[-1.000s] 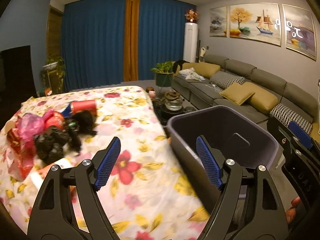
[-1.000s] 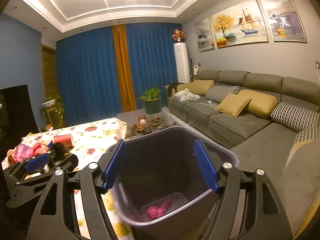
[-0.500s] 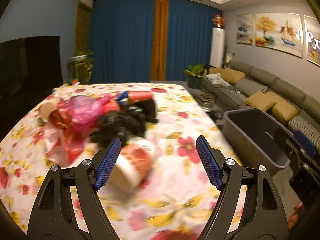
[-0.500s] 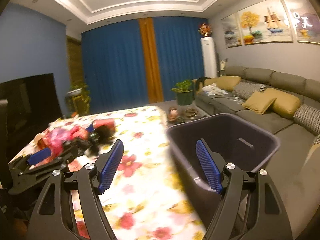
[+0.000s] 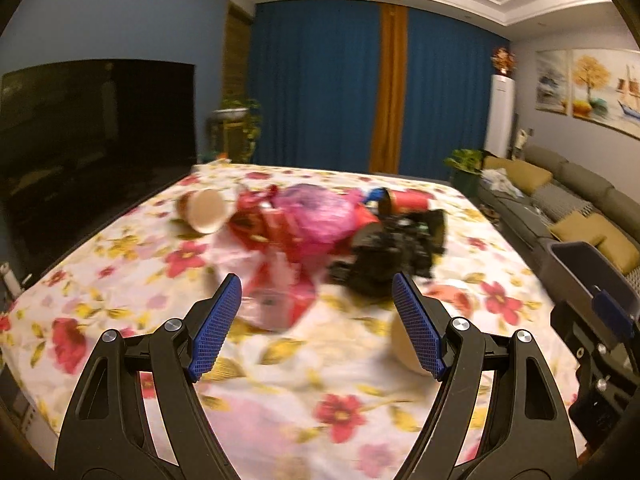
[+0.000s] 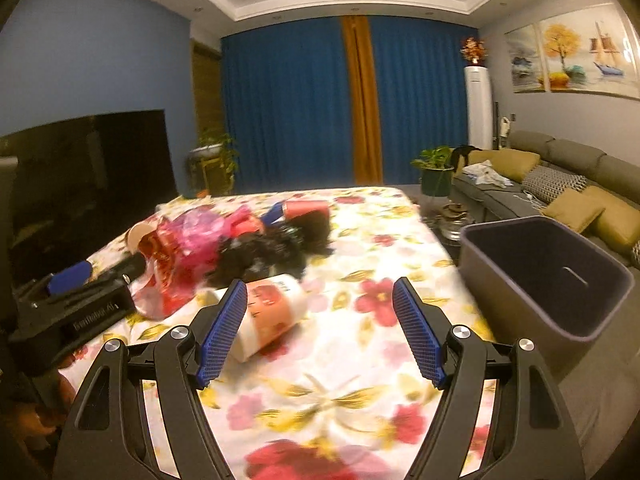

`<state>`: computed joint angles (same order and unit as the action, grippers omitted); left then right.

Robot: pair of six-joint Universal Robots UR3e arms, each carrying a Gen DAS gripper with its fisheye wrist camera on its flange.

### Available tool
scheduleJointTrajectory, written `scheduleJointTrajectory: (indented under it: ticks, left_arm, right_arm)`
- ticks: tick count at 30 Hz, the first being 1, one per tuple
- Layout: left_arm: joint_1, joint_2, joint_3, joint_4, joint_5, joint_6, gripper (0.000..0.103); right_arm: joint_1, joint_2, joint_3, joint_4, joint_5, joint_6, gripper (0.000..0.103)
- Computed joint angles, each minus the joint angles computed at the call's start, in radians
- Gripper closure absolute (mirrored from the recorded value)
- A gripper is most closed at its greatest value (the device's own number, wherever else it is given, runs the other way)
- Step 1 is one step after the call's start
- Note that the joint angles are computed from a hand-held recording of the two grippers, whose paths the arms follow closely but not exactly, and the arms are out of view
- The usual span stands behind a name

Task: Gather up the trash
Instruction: 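Move both grippers back to the table toward the red bag and paper cup, then grasp the red printed bag with the left gripper while the right grasps the orange paper cup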

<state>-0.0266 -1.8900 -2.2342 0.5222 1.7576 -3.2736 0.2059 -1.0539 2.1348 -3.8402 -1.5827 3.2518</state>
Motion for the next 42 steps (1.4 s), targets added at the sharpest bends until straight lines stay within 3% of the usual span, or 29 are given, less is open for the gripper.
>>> scheduleJointTrajectory:
  ticks: [12, 21, 27, 33, 39, 42]
  left_arm:
    - [0.256, 0.061, -0.109, 0.069, -0.128, 0.051, 0.027]
    - [0.304, 0.061, -0.061, 0.021, -0.187, 0.086, 0.027]
    - [0.289, 0.006, 0.005, -0.030, -0.211, 0.101, 0.027]
    - [0.247, -0.056, 0.113, -0.117, -0.211, 0.109, 0.027]
    - [0.211, -0.122, 0.194, -0.171, -0.186, 0.110, 0.027]
    - [0.205, -0.151, 0.228, -0.192, -0.169, 0.104, 0.027]
  right_arm:
    - [0.137, 0.119, -0.252, 0.209, -0.113, -0.020, 0.031]
    - [0.169, 0.178, -0.399, 0.352, -0.180, -0.042, 0.039]
    - [0.172, 0.197, -0.466, 0.451, -0.181, -0.059, 0.053]
    - [0.164, 0.210, -0.512, 0.535, -0.178, -0.053, 0.079]
    - [0.147, 0.206, -0.491, 0.505, -0.192, -0.053, 0.096]
    - [0.124, 0.193, -0.451, 0.451, -0.180, -0.043, 0.099]
